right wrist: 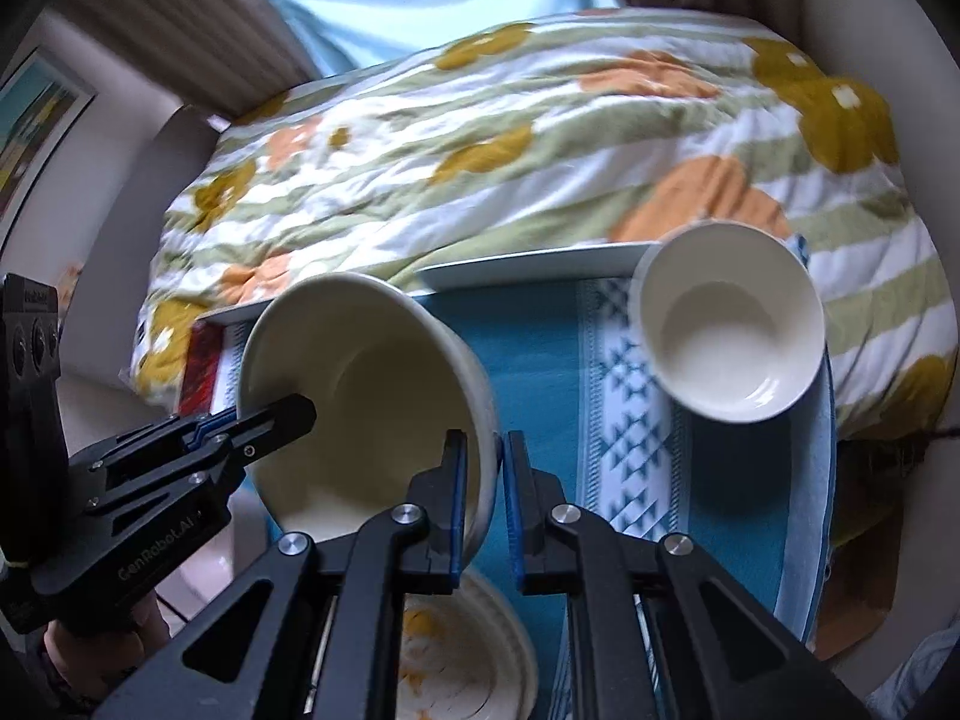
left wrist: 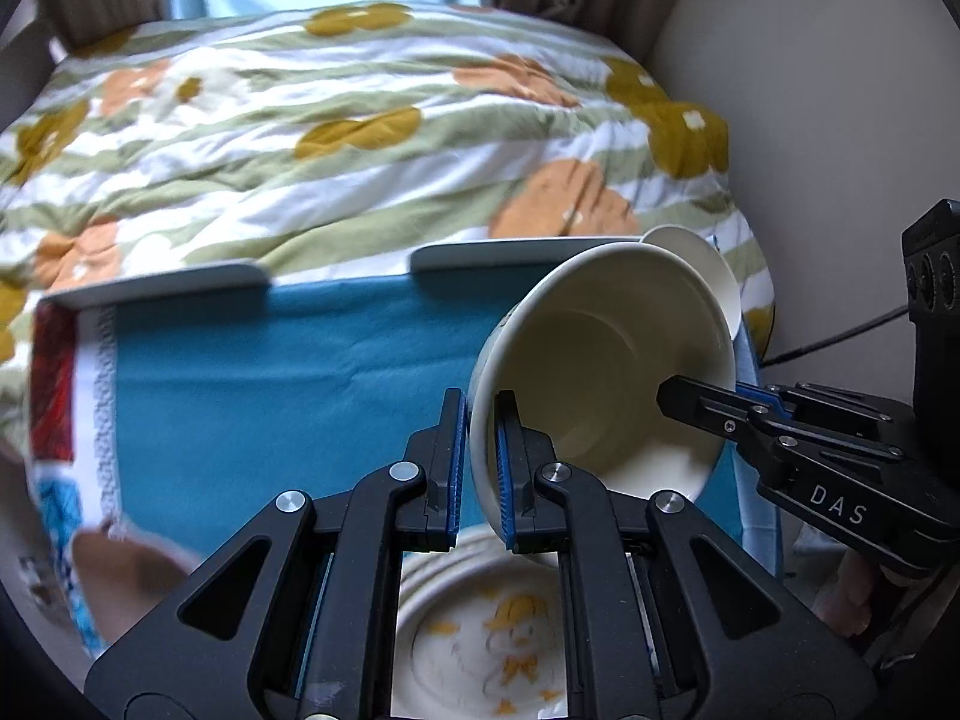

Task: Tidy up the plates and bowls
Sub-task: 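Carry the cream bowl with the left tool and lower it into the mauve dish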

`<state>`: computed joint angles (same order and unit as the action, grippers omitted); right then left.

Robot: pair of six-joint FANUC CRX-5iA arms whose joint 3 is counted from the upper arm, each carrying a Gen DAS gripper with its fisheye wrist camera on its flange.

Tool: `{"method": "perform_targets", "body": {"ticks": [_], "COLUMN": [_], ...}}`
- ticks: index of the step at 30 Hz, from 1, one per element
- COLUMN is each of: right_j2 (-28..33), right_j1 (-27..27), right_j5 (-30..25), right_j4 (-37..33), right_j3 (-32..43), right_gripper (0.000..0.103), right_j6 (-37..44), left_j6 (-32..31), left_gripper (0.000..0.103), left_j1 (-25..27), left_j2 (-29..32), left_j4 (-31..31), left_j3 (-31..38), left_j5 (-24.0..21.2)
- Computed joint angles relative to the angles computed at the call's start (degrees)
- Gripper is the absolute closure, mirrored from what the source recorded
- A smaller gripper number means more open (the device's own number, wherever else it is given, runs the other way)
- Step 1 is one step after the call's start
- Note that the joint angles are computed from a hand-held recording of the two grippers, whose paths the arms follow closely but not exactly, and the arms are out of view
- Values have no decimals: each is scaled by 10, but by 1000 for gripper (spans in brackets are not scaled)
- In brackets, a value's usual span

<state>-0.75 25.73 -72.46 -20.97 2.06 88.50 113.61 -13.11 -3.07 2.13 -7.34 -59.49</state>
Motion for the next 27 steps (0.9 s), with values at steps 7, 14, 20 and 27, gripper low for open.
{"method": "perform_targets", "body": {"ticks": [7,14,20,27], "right_j2": [-32,-49,-33,-1], "right_j1": [68,185,267,324], "right_j5": [-44,-47,-20,0], "right_j4": [-16,-7,-4,19], "right_j3": [10,-5,-21,-31], "right_gripper": [92,92,92,92], "right_j6": [24,-9,-80,-180], "left_j6": [84,47,-136,-341], "left_gripper": [95,95,95,95], "left_j1": [8,107,300,470], "left_j2": [-123,-275,-379,-405], "left_j4": [-58,-48,24,93], "left_j3": [-41,-131,-216,-288], "left_j5": [-97,-176,-225,-257]}}
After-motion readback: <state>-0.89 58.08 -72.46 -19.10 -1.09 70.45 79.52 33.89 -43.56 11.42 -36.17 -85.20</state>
